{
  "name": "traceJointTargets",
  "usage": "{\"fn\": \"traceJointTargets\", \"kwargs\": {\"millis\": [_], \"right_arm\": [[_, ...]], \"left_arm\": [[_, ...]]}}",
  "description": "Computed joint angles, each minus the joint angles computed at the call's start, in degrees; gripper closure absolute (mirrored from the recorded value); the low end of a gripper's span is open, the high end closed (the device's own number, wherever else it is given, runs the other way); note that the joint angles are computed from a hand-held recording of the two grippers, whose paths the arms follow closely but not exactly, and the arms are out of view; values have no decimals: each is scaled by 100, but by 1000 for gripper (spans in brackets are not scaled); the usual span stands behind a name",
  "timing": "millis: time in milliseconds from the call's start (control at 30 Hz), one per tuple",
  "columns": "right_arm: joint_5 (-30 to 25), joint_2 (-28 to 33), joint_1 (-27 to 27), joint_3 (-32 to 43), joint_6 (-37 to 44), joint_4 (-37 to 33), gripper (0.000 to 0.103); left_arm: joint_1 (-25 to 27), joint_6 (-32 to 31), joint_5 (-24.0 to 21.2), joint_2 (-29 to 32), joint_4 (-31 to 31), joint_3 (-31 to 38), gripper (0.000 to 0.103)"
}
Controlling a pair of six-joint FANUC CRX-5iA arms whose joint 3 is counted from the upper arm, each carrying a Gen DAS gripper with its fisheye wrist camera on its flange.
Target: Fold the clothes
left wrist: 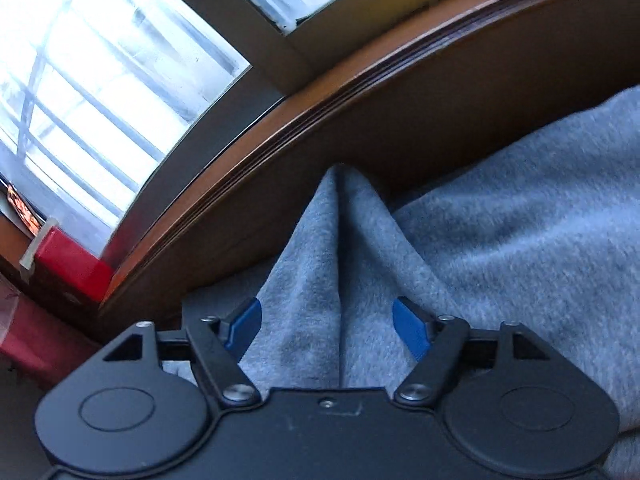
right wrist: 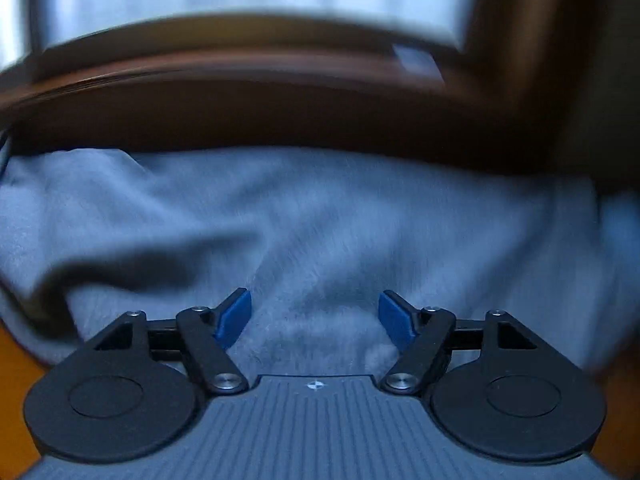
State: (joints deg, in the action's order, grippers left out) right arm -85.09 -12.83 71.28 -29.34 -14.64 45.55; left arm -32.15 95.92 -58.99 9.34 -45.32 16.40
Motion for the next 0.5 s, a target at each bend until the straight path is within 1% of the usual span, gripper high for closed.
{"fn": "traceJointTargets", "kwargs": {"millis": [33, 67, 100, 133, 200, 267, 333, 367, 433, 467, 500], "right_arm": [[-6, -97, 124, -121, -215, -37, 30], [-109, -10, 225, -98, -129, -20, 30], [-211, 74, 301, -43, 83, -31, 30], [-237, 38, 362, -51, -5, -77, 30], [-292, -93, 492, -131, -244, -113, 29], [-306, -143, 574, -217, -218, -76, 29], [-328, -135, 643, -271, -118, -14, 29], [-471, -273, 712, -301, -74, 13, 29], [-800, -503, 936, -453, -272, 160, 29], [-1047, -528, 1132, -488, -520, 248, 29], [-1148, -481, 1170, -489, -711, 362, 29]], "left_arm": [[-52, -14, -70, -40, -46, -41, 37], [-110, -51, -128, -55, -60, -79, 44], [-195, -47, -183, -44, -143, -119, 47], [-326, -13, -291, -126, -313, -229, 50], [-602, 93, -488, -299, -683, -468, 50], [-851, 166, -636, -522, -982, -752, 49], [-972, 169, -746, -698, -1121, -913, 39], [-1005, 196, -812, -765, -1173, -946, 26], [-963, 268, -855, -925, -1062, -951, 13], [-919, 318, -867, -1068, -910, -974, 12], [-874, 366, -881, -1208, -758, -992, 11]]}}
